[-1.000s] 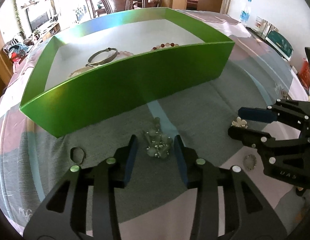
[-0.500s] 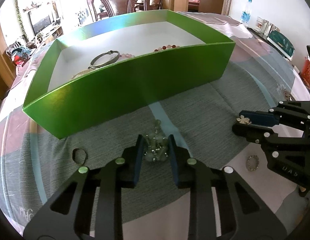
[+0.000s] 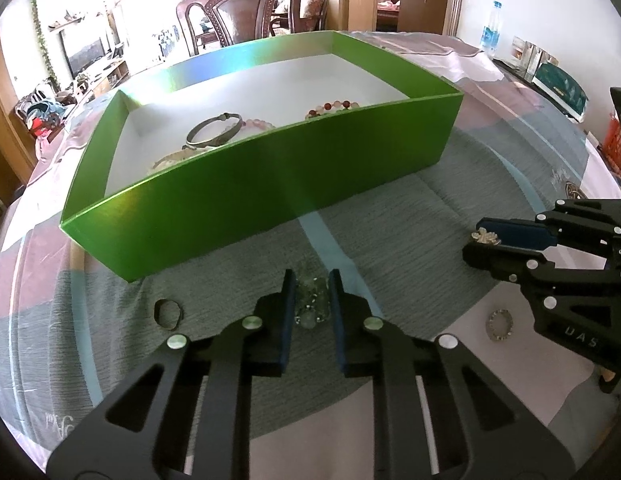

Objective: Organize jewelry
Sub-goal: 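Close left gripper on the jade pendant while right gripper grasps the flower brooch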

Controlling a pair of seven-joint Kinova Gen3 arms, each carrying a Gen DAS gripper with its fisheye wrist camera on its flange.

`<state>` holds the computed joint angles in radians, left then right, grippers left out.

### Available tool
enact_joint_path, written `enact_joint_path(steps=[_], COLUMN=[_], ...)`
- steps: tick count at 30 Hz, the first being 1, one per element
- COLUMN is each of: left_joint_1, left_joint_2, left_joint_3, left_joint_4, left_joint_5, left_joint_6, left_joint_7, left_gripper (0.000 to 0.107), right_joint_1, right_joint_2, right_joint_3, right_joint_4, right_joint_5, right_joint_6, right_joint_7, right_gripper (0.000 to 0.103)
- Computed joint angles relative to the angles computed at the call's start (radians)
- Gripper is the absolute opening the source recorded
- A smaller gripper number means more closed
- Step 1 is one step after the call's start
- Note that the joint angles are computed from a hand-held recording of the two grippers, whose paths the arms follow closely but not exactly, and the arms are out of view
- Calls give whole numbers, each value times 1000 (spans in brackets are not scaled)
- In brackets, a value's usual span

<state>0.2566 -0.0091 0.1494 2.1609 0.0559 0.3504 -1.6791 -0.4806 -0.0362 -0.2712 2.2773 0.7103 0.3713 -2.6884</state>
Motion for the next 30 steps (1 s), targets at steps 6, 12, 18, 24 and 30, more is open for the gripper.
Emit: enact_joint_path(steps=[6, 12, 18, 24, 30], left_joint_1=[-3, -14, -6, 0, -2], left_joint_2=[10, 19, 23, 25, 29], left_joint_3=[-2, -7, -2, -2, -5], left_joint_4=[-7, -4, 2, 0, -2], left_joint_5=[23, 106, 57, 4, -32], left_joint_6=[7, -7, -28, -29, -33], left_joint_7=[-24, -116, -68, -2, 51], left_gripper=[17, 31, 34, 34, 38], right_joint_1=[1, -5, -18, -23, -24], right_joint_2=[-1, 12, 19, 20, 19], right_joint_3=[1, 6, 13, 16, 18], right_joint_4=[-4, -9, -11, -11, -12], right_joint_5=[-18, -27, -20, -17, -20], right_joint_6=[3, 5, 10, 11, 11], right_joint_7=[19, 30, 22, 18, 22], right_gripper=[21, 21, 21, 21, 21])
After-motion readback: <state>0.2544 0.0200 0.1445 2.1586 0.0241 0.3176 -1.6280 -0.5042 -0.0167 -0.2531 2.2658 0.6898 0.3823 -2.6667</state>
